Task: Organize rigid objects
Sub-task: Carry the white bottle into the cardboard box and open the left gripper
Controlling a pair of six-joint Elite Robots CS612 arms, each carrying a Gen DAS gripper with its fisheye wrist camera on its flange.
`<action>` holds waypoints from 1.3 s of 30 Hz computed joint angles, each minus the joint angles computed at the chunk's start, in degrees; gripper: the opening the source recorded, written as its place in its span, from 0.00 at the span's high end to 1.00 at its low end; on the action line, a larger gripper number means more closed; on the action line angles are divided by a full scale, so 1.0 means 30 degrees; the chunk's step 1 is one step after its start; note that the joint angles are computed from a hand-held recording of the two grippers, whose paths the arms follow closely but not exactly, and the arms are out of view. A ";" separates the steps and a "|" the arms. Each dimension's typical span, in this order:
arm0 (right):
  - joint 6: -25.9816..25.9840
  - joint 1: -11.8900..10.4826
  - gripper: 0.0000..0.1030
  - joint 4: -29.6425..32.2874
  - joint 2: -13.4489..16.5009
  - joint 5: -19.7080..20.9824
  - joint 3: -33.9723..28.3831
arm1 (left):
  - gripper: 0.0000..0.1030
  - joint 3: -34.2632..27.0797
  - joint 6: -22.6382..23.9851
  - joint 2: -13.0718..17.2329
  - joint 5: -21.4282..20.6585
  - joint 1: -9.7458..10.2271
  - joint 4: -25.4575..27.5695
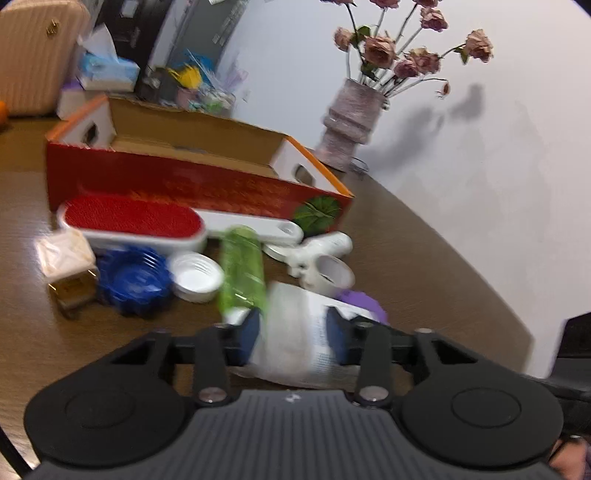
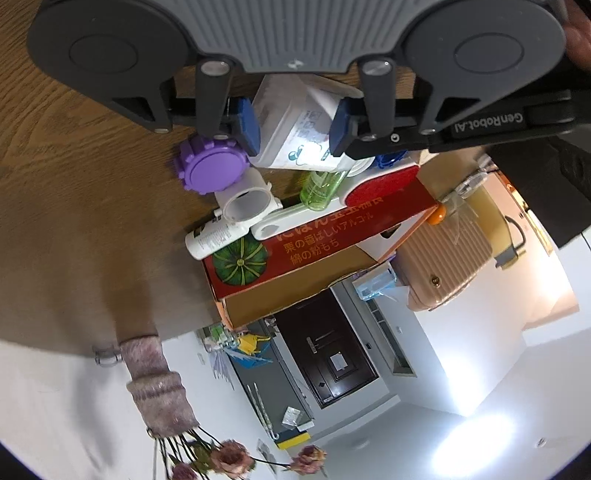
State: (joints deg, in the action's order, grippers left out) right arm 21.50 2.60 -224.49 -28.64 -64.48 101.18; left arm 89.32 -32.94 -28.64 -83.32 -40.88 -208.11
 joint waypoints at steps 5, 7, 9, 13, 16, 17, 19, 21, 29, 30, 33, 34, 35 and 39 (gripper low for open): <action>0.0299 0.0072 0.79 -0.0371 -0.0235 -0.0066 0.0440 | 0.66 0.0962 -0.0647 -0.0398 0.1073 -0.0394 -0.0676; 0.0377 0.0068 0.80 -0.0957 -0.0315 0.0095 0.0789 | 0.67 0.1471 -0.0955 -0.0571 0.1146 -0.0476 -0.1209; 0.0292 0.0139 0.80 -0.1468 -0.0475 0.0073 0.1232 | 0.67 0.2160 -0.1101 -0.0823 0.1583 -0.0695 -0.1832; 0.0224 0.0427 0.80 -0.2884 -0.0759 -0.0112 0.2077 | 0.67 0.3467 -0.1115 -0.1312 0.2775 -0.1209 -0.3295; 0.0253 0.0541 0.80 -0.3916 -0.0953 0.0031 0.2556 | 0.69 0.4264 -0.1124 -0.1561 0.3210 -0.1410 -0.4642; 0.0191 0.0578 0.80 -0.4165 -0.1024 0.0031 0.2694 | 0.70 0.4449 -0.1072 -0.1614 0.3359 -0.1465 -0.5162; 0.0042 0.0657 0.80 -0.4457 -0.1167 -0.0030 0.2850 | 0.70 0.4593 -0.1045 -0.1651 0.3523 -0.1492 -0.5953; -0.0124 0.0736 0.80 -0.4523 -0.1269 -0.0075 0.2799 | 0.70 0.4557 -0.1010 -0.1713 0.3705 -0.1447 -0.6088; -0.0460 0.0979 0.80 -0.3020 -0.1394 -0.0118 0.0451 | 0.70 0.2254 -0.0109 -0.1565 0.3591 -0.0230 -0.4797; -0.0450 0.0985 0.80 -0.2242 -0.1396 -0.0093 -0.0204 | 0.70 0.1694 0.0172 -0.1516 0.3329 0.0096 -0.4285; -0.0341 0.0964 0.80 -0.0219 -0.1052 0.0248 -0.2425 | 0.70 -0.0219 0.0371 -0.1182 0.2229 0.1132 -0.2660; -0.0162 0.0966 0.80 0.0667 -0.0871 0.0330 -0.3307 | 0.70 -0.1001 0.0371 -0.1028 0.1885 0.1513 -0.1729; -0.0210 0.0971 0.80 0.1604 -0.0619 0.0512 -0.4302 | 0.70 -0.1723 0.0288 -0.0822 0.1504 0.1863 -0.0859; -0.0362 0.1159 0.80 0.6510 0.0771 0.0676 -0.8677 | 0.70 -0.5097 -0.0489 0.0395 0.0760 0.3013 0.3187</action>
State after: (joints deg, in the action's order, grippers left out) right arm 20.41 6.08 -204.96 -26.33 -62.45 75.15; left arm 74.03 -34.41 -27.45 -81.04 -31.84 -198.54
